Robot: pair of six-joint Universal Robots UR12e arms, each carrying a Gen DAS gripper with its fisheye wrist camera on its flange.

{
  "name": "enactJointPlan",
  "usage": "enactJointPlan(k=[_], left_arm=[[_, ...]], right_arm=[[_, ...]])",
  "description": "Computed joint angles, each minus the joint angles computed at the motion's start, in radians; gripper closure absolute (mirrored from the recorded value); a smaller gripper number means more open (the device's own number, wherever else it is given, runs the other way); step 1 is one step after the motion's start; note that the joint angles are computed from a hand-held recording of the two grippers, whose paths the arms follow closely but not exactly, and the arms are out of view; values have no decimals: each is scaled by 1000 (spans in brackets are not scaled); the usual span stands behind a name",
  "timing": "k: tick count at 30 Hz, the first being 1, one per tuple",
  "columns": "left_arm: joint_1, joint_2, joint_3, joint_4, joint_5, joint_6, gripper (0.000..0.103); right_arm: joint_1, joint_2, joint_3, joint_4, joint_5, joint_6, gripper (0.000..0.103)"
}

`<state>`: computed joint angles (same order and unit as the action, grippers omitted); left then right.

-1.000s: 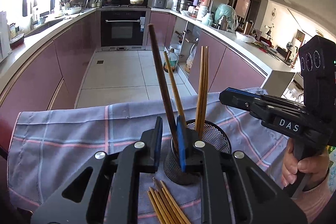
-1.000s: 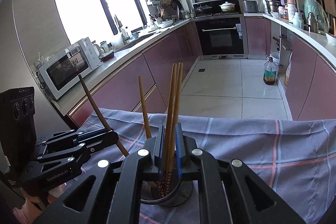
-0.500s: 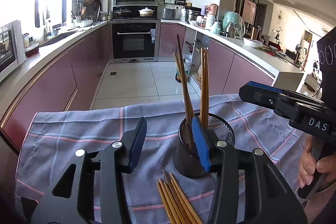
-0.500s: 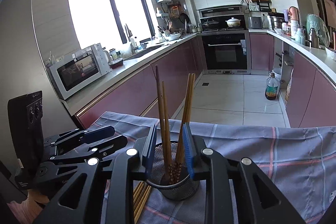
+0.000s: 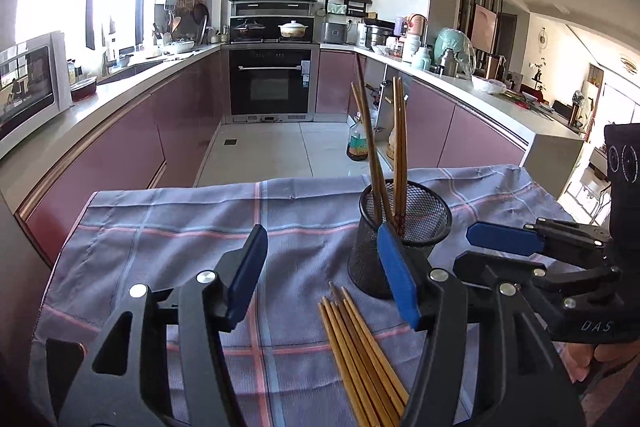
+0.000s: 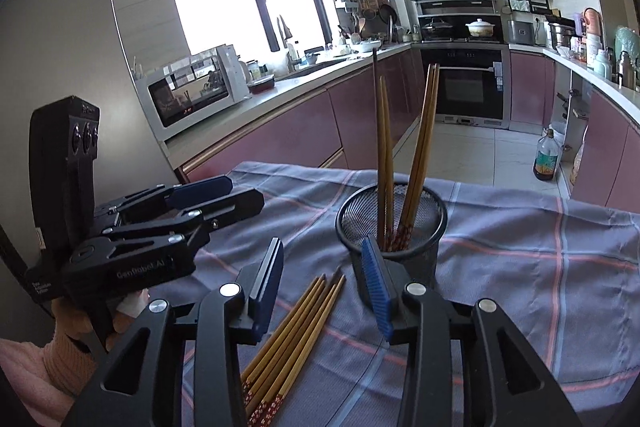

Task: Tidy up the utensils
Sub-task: 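Withdraw both open tools from the cup back toward the chopstick pile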

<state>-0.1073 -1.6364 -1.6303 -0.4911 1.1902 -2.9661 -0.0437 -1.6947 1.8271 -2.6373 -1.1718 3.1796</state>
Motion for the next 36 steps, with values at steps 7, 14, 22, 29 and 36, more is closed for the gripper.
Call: enactJointPlan(k=[7,14,22,29,36], left_arm=[[18,31,-62,-69,20,30,46],[27,38,-91,-159,12,61,46],[21,43,-115,-226,-2,107,46],[11,40,-118,-257,9,128,45],[5,33,-113,-274,32,139,45]], right_arm=[[11,-2,31,96,24,-11,64],[30,3,36,176,9,-21,64],[51,8,36,216,-32,-42,64],[64,14,35,233,-58,-46,65],[75,21,28,244,-77,-56,66]])
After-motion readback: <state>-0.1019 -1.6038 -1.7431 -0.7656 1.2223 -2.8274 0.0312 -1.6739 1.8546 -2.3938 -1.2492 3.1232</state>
